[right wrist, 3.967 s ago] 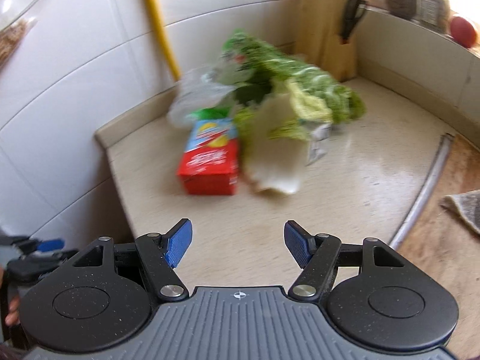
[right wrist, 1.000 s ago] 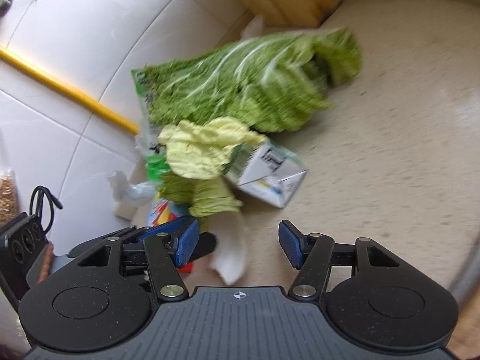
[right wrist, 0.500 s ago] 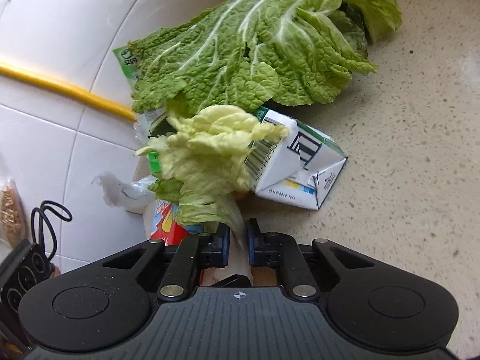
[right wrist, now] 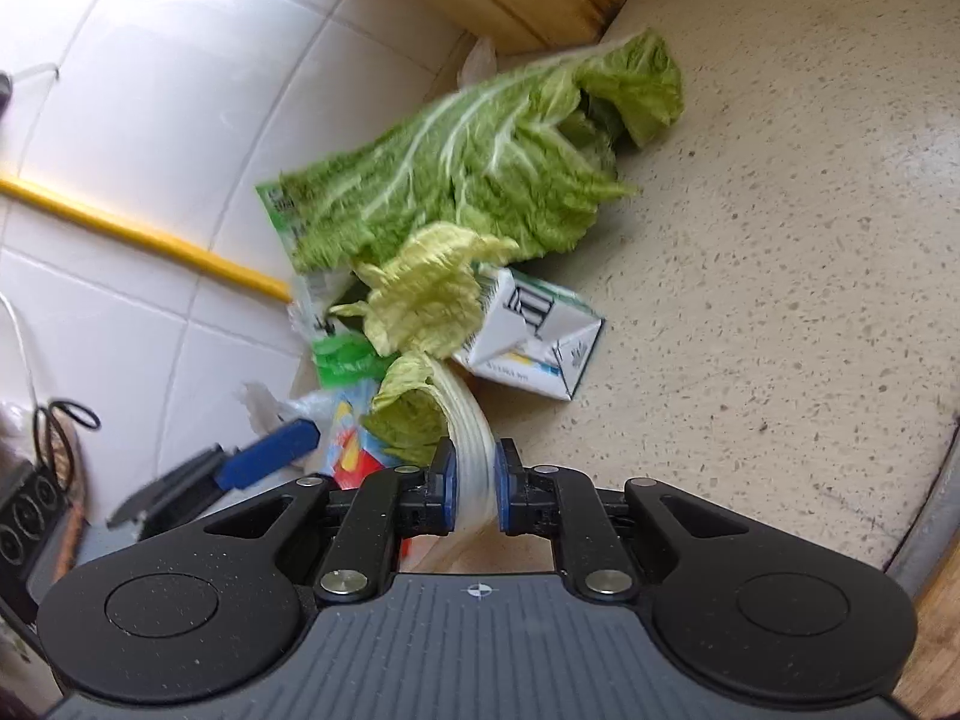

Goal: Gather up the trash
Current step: 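Lift the cabbage leaf off the counter with the right gripper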

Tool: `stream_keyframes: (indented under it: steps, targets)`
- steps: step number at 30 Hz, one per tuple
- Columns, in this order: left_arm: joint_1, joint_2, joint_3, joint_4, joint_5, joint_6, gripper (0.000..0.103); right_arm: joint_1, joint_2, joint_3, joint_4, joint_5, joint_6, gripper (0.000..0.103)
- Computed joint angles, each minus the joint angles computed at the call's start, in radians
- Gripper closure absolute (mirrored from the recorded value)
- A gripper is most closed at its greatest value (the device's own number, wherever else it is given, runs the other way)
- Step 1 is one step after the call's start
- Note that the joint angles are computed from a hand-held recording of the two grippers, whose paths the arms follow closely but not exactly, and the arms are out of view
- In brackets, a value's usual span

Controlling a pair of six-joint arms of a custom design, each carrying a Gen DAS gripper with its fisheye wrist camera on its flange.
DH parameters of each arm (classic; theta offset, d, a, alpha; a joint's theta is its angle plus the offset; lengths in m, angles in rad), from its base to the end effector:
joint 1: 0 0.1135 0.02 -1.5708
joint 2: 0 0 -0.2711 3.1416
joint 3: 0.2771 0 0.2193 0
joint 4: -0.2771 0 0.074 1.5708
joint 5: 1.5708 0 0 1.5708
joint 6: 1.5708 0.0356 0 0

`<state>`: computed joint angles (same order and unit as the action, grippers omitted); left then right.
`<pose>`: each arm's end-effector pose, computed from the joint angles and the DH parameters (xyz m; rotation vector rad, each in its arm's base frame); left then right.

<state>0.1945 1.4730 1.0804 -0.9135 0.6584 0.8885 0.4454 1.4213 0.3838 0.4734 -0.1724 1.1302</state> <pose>0.2378 0.0246 0.2594 0.9667 2.3355 -0.5660 0.2056 0.1049 0.1721 0.6789 2.2353 1.0530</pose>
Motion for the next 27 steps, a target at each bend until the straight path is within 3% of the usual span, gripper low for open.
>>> stream_keyframes:
  steps: [4,6,8,11,14,16,18,23,27]
  targets:
    - [0.010,0.022,-0.035,0.005,0.011,0.001,0.054,-0.025,0.088,0.021,0.039,-0.058,-0.025,0.078]
    - [0.015,0.035,-0.041,0.005,0.022,0.010,0.054,-0.064,0.111,0.007,0.076,-0.142,-0.062,0.063]
    - [0.012,0.032,-0.047,0.006,0.024,0.029,0.053,-0.091,0.149,0.011,0.133,-0.215,-0.077,0.054]
    - [0.012,0.021,-0.064,0.025,0.024,0.053,0.051,-0.093,0.189,0.076,0.099,-0.232,-0.132,0.054]
    - [0.022,0.026,-0.068,0.021,0.046,0.092,0.049,-0.089,0.254,0.131,0.122,-0.248,-0.109,0.055]
    - [0.023,0.007,-0.101,0.050,0.050,0.123,0.047,-0.064,0.262,0.188,0.053,-0.229,-0.130,0.058]
    - [0.024,-0.010,-0.120,0.059,0.050,0.140,0.042,-0.049,0.236,0.207,-0.004,-0.235,-0.147,0.070]
    - [0.034,0.000,-0.096,0.032,0.051,0.141,0.041,-0.028,0.188,0.228,-0.138,-0.259,-0.197,0.071]
    - [0.049,0.021,-0.044,-0.020,0.046,0.151,0.042,-0.050,0.322,0.291,-0.033,-0.285,-0.151,0.074]
